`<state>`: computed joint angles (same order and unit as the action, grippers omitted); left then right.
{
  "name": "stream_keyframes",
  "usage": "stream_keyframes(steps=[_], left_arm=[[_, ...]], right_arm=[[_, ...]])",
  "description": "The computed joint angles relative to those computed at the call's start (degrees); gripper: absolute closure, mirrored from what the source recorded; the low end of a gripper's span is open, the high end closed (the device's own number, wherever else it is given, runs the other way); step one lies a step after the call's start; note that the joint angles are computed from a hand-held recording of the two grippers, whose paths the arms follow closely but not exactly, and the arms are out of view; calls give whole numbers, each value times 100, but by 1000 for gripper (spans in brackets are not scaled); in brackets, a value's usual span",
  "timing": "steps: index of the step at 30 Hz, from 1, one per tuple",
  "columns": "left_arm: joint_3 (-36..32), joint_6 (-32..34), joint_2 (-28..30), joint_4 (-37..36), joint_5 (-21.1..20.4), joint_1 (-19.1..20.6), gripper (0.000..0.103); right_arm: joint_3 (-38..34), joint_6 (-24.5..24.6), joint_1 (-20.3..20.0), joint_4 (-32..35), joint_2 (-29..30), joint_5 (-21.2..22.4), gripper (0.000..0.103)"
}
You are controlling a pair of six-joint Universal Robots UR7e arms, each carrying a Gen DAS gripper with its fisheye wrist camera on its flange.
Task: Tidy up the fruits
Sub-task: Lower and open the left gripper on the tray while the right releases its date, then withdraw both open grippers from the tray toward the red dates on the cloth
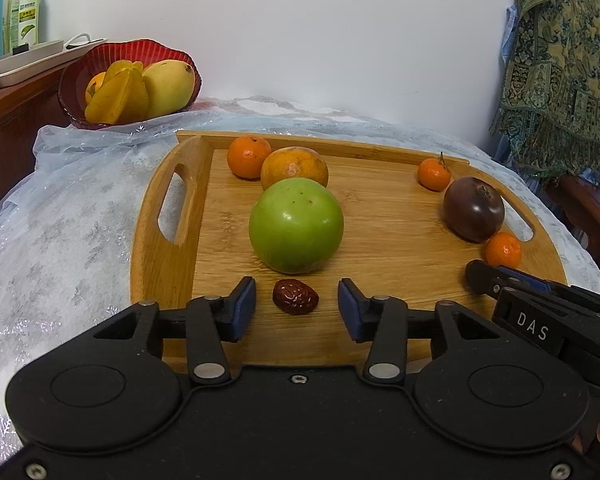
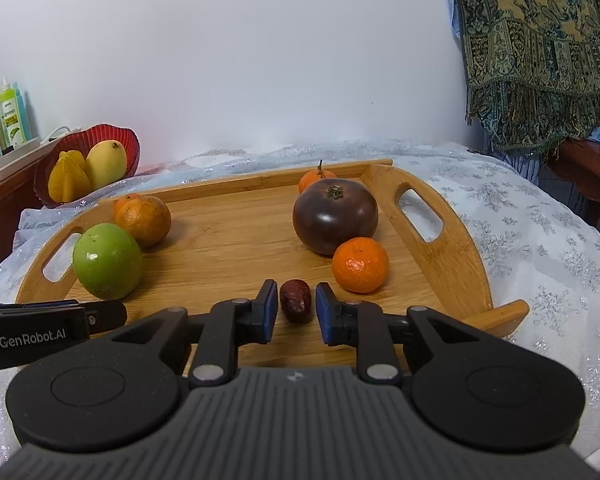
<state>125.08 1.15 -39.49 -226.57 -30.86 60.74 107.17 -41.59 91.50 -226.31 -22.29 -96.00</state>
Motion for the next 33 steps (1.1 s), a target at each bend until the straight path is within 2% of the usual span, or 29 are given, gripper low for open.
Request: stream_keyframes(steps=[4, 6, 15, 21, 26, 33], left_arm=[[42, -45, 29, -75, 59, -43, 46], [60, -80, 35, -78, 96, -65, 36], [163, -48, 78, -304, 186, -165, 21], [354, -144, 77, -408, 213, -288, 17], [482, 286, 387, -1085, 598, -583, 14], [841, 306, 509, -1560, 580, -935, 12]], right_arm=[[43, 35, -8, -27, -21, 33, 54], [73, 55, -18, -58, -35, 65, 53], [282, 267, -132, -329, -129, 416, 39], [458, 168, -196, -678, -144, 563, 30], [704, -10, -284, -1176, -153, 736, 24], [1122, -520, -463, -1940, -94, 1196, 18]])
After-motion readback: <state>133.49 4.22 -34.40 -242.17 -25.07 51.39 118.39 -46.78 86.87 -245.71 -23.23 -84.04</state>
